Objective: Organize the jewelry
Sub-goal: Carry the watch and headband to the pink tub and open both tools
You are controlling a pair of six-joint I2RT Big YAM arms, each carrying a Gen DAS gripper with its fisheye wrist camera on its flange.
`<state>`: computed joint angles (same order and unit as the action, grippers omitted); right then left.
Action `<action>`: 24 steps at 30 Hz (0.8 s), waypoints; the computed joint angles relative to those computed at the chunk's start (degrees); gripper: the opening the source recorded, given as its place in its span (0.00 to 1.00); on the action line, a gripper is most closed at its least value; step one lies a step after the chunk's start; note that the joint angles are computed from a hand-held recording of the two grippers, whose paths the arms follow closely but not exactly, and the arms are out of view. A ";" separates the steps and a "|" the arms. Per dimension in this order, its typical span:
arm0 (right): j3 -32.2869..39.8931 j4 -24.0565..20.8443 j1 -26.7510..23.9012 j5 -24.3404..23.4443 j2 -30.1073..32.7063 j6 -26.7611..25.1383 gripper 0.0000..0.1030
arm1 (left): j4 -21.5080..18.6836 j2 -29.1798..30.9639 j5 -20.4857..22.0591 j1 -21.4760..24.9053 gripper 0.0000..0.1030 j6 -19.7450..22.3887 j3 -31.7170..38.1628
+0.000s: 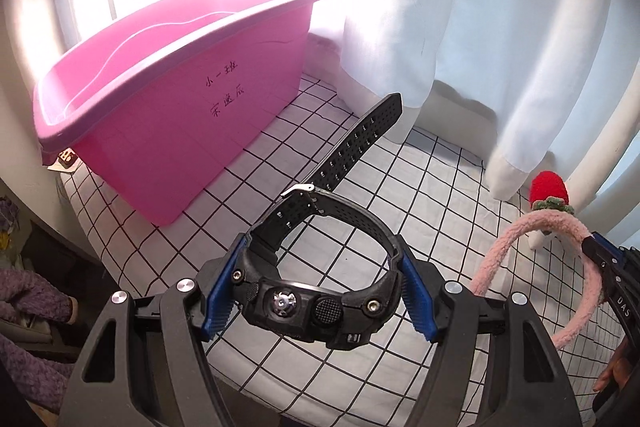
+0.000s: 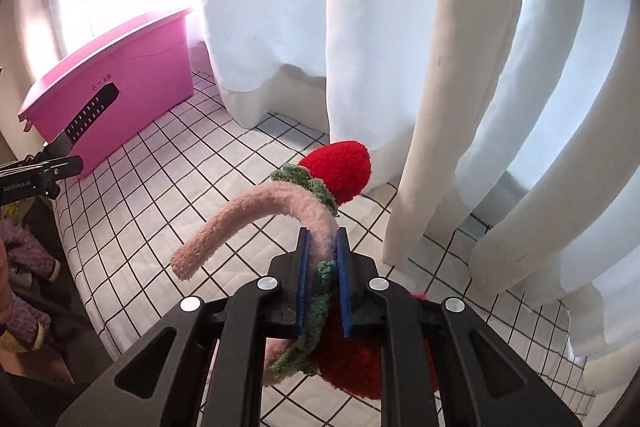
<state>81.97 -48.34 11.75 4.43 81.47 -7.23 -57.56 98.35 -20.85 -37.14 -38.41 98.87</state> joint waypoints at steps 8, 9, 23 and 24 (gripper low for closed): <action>9.80 2.18 2.62 -4.93 2.70 -5.27 0.12 | -2.82 -3.82 -5.75 -0.55 0.66 -3.73 1.36; 11.34 2.55 3.09 -5.68 3.49 -5.50 0.12 | -3.75 -4.01 -6.67 -0.37 0.66 -3.76 2.11; 48.92 -5.70 13.89 -8.35 26.09 -0.82 0.12 | -3.85 -7.99 -8.14 11.14 0.66 4.87 7.27; 54.14 -7.78 14.68 -7.92 29.27 -0.77 0.12 | -3.44 -8.04 -7.99 12.31 0.66 6.18 7.40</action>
